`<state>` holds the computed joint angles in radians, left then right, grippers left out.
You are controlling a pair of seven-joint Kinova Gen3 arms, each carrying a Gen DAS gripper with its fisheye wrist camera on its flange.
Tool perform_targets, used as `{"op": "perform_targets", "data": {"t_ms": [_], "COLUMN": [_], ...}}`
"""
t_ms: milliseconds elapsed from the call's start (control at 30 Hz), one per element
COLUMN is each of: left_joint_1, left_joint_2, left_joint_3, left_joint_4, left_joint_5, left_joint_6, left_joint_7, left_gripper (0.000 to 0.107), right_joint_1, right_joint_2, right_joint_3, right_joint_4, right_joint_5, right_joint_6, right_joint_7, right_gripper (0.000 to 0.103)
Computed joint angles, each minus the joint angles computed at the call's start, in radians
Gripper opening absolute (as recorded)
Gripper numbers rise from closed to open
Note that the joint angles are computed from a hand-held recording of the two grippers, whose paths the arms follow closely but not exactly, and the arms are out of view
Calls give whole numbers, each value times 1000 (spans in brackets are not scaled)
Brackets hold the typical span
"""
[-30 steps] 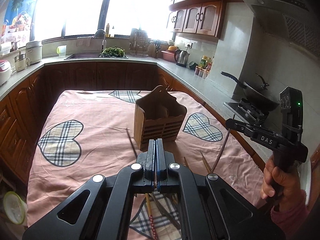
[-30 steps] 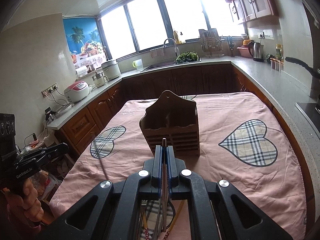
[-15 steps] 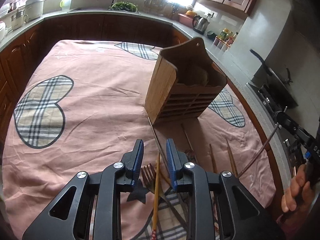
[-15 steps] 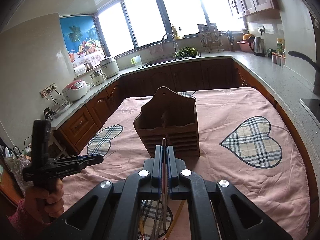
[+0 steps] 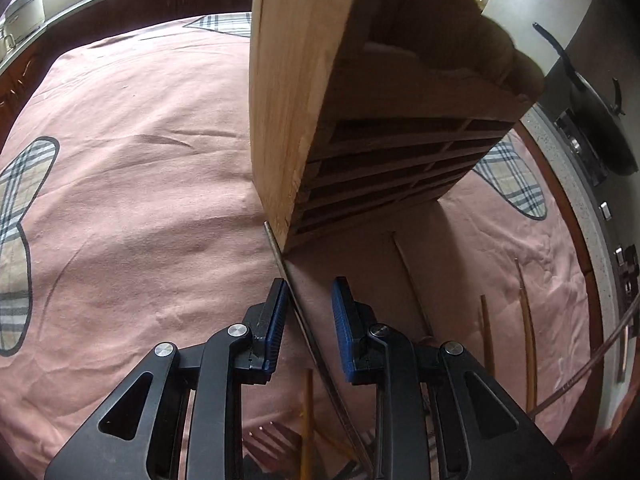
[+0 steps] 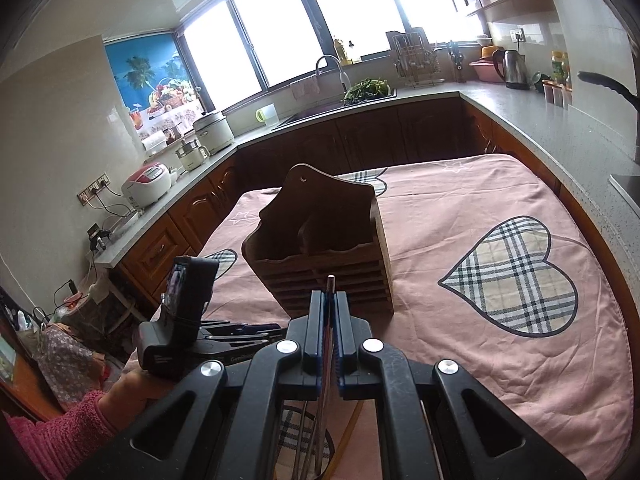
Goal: Organize utensils
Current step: 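Lower both chopsticks into the caddy slots and open both tools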
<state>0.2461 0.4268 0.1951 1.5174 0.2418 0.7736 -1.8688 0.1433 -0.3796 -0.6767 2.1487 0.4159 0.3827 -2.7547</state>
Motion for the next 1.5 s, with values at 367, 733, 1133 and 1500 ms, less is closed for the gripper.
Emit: {"op": "perform_targets", "data": {"t_ms": [367, 733, 1133, 1500], "left_joint_1": [-98, -210, -223, -168], "left_joint_2": [-65, -286, -447, -458], "left_joint_3": [35, -12, -148, -147], "left_joint_4": [56, 175, 252, 221], "left_joint_5": [119, 418, 731, 829], "left_joint_6": [-9, 61, 77, -80], "left_joint_7": [-83, -366, -587, -633], "left_gripper": [4, 4, 4, 4], "right_joint_1": [-22, -6, 62, 153], "right_joint_2": [25, -21, -77, -92], "right_joint_3": [34, -14, -67, -62], "right_joint_4": [3, -34, -95, -156], "right_joint_5": [-9, -5, -9, -10], "right_joint_6": [-30, 23, 76, 56], "right_joint_7": [26, 26, 59, 128], "right_gripper": [4, 4, 4, 4]}}
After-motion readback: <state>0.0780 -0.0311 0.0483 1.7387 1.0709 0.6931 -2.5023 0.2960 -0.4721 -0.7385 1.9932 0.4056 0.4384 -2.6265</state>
